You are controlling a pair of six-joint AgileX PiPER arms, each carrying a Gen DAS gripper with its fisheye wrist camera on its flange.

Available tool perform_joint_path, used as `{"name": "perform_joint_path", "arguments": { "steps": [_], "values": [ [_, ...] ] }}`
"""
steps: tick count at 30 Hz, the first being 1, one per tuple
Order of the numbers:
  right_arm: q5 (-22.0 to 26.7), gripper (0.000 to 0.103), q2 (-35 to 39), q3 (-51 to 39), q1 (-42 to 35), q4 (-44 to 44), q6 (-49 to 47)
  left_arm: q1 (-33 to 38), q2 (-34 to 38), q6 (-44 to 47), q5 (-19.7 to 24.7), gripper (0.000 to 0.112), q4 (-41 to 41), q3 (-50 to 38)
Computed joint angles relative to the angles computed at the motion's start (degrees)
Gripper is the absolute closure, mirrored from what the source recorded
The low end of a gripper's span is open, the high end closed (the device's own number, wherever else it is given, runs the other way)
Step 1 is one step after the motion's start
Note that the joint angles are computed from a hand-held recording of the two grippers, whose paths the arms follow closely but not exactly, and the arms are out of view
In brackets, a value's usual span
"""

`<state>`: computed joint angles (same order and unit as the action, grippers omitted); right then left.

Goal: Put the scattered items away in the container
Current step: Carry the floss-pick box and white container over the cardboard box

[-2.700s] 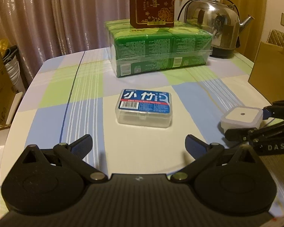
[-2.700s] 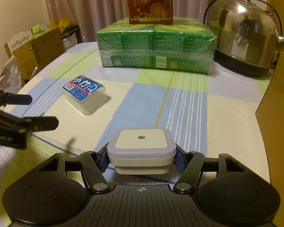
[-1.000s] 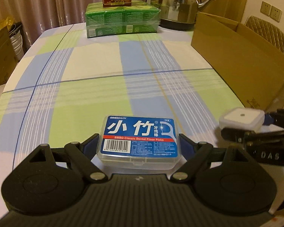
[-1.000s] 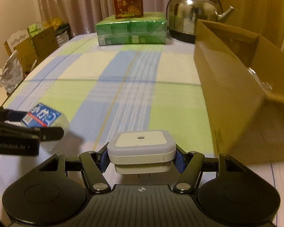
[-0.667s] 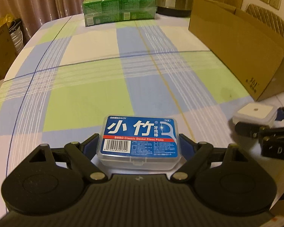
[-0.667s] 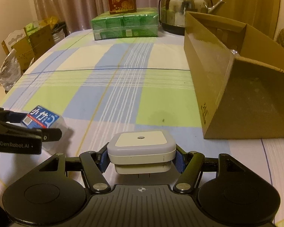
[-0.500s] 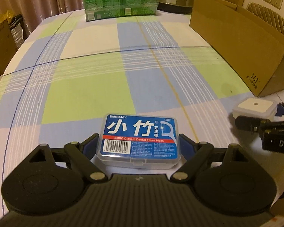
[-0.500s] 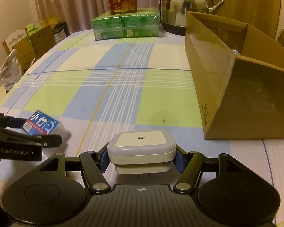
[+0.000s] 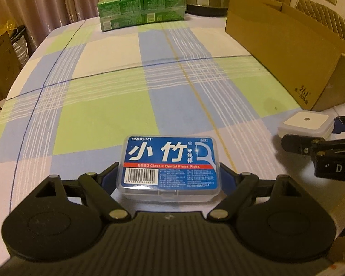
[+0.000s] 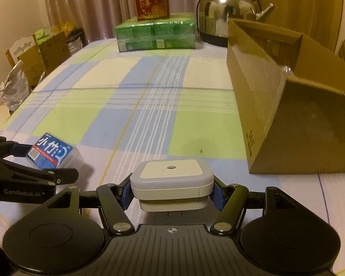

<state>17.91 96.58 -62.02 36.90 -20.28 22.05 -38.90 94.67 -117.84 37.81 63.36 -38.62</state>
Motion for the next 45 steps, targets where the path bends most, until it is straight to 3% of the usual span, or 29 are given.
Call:
{"name": "perform_joint_path", "arguments": {
  "steps": [17, 27, 36, 45],
  "values": [
    [1.98, 0.041, -10.09, 1.33, 0.10, 3.49, -4.67, -8.15, -3.24, 7.00, 10.72, 0.029, -7.46, -8.02],
    [1.21, 0.041, -16.15, 0.58, -3.53, 1.61, -5.70, -8.15, -2.33, 12.87, 12.73, 0.029, -8.05, -16.80],
    [0.94, 0.041, -12.88, -9.34, -14.88, 11.36, -19.05, -2.94, 5.54, 25.70, 9.20, 0.029, -7.54, -35.17],
    [6.20, 0.041, -3.76, -21.49, -25.34, 29.06, -36.71, 2.34, 20.65, 43.24, 7.09, 0.029, -15.69, -60.73]
  ]
}}
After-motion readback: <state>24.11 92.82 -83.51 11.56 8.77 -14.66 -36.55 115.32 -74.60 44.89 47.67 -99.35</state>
